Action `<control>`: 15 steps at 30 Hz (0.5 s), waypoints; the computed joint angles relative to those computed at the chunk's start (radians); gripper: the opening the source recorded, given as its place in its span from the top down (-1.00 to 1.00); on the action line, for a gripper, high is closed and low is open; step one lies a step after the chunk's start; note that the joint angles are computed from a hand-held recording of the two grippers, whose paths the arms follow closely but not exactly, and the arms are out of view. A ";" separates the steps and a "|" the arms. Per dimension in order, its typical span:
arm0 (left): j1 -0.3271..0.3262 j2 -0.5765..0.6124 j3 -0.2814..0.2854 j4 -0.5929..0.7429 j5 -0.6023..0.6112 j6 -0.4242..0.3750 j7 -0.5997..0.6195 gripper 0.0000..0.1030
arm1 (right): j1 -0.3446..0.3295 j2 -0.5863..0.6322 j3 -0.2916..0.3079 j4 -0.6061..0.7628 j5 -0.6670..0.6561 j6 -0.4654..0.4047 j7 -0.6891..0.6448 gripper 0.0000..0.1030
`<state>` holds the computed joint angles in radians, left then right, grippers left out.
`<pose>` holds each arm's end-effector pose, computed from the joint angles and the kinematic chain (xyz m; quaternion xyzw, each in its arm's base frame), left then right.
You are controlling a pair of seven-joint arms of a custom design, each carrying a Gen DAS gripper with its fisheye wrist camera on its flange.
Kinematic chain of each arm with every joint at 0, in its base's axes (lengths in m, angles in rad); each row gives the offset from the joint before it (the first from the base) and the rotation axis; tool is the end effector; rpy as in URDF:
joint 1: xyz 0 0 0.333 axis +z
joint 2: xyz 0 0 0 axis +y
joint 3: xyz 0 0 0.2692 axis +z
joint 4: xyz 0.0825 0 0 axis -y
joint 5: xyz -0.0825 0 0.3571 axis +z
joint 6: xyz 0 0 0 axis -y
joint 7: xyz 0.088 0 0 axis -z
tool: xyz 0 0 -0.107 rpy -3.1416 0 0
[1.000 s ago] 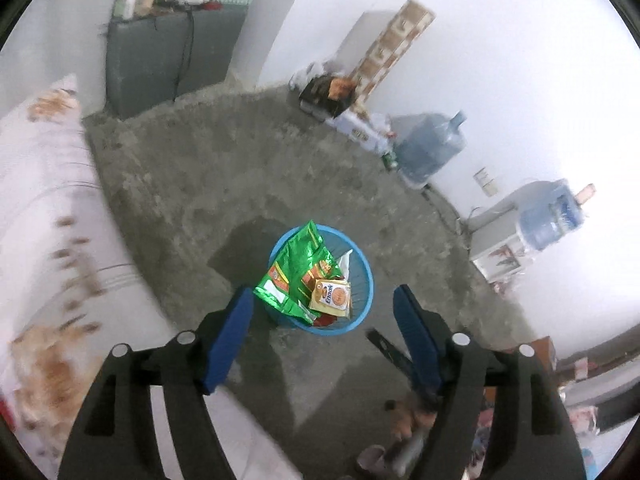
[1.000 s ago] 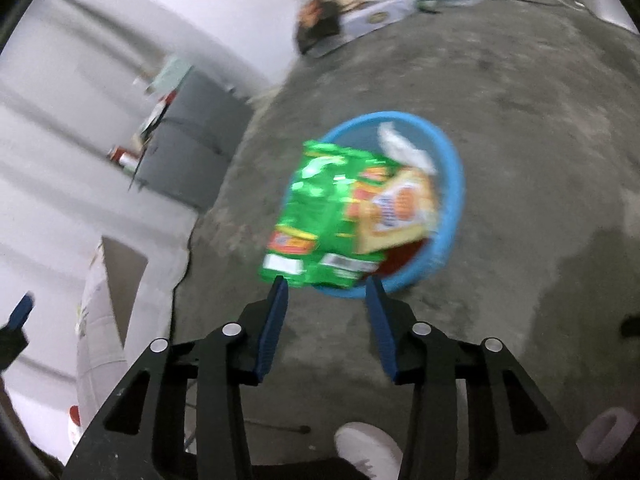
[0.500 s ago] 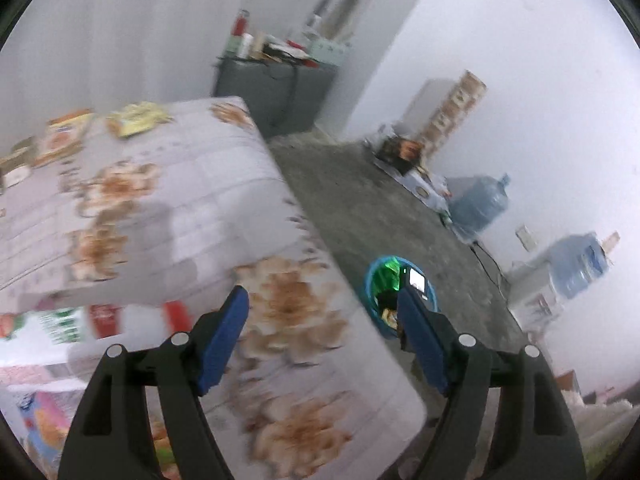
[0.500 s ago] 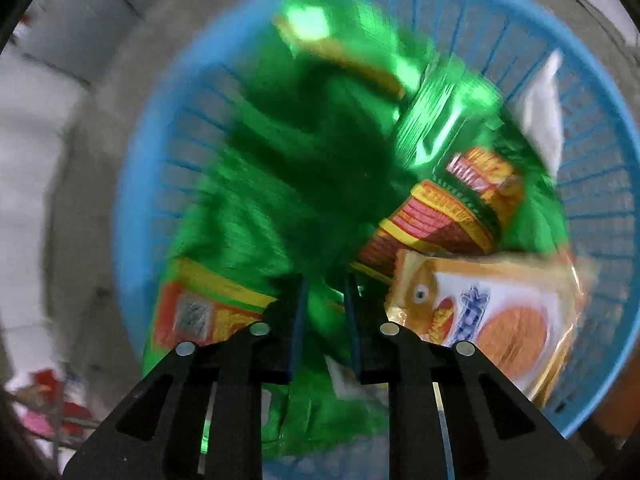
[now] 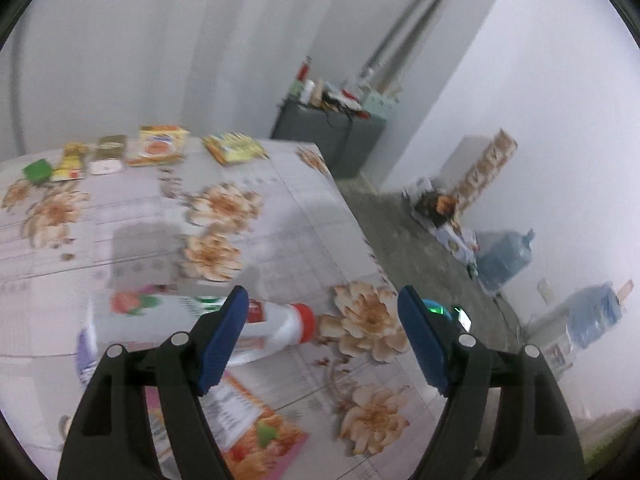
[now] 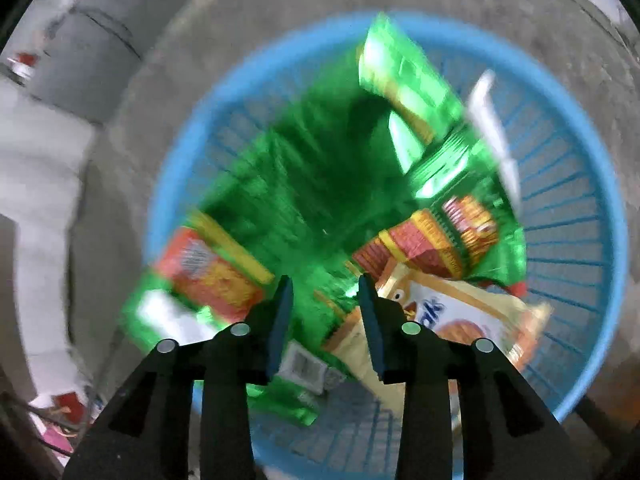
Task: Collect trash
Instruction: 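Swing both tools back from the wastebasket toward the bed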
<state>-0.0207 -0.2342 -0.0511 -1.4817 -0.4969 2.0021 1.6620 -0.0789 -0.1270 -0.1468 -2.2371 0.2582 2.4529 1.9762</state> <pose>0.4618 -0.0669 0.7944 -0.5932 0.6804 -0.4214 0.0870 0.5022 -0.1164 0.4260 -0.3662 0.9091 -0.0255 0.1970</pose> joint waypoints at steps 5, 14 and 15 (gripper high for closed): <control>0.031 -0.101 0.046 -0.104 -0.029 0.058 -0.012 -0.45 | 0.031 -0.203 -0.026 -0.158 0.096 0.140 -0.074 0.20; 0.066 -0.239 0.124 -0.245 -0.050 0.090 0.004 -0.47 | 0.161 -0.493 -0.038 -0.220 0.116 0.316 -0.033 0.02; 0.068 -0.252 0.133 -0.261 -0.056 0.089 0.009 -0.47 | 0.196 -0.484 -0.053 -0.177 0.087 0.305 -0.064 0.01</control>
<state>0.0474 -0.4857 0.0819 -1.7427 -0.5527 2.0910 1.6711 0.1172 -0.6105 -0.1995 -2.4136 0.3450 2.7583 1.9126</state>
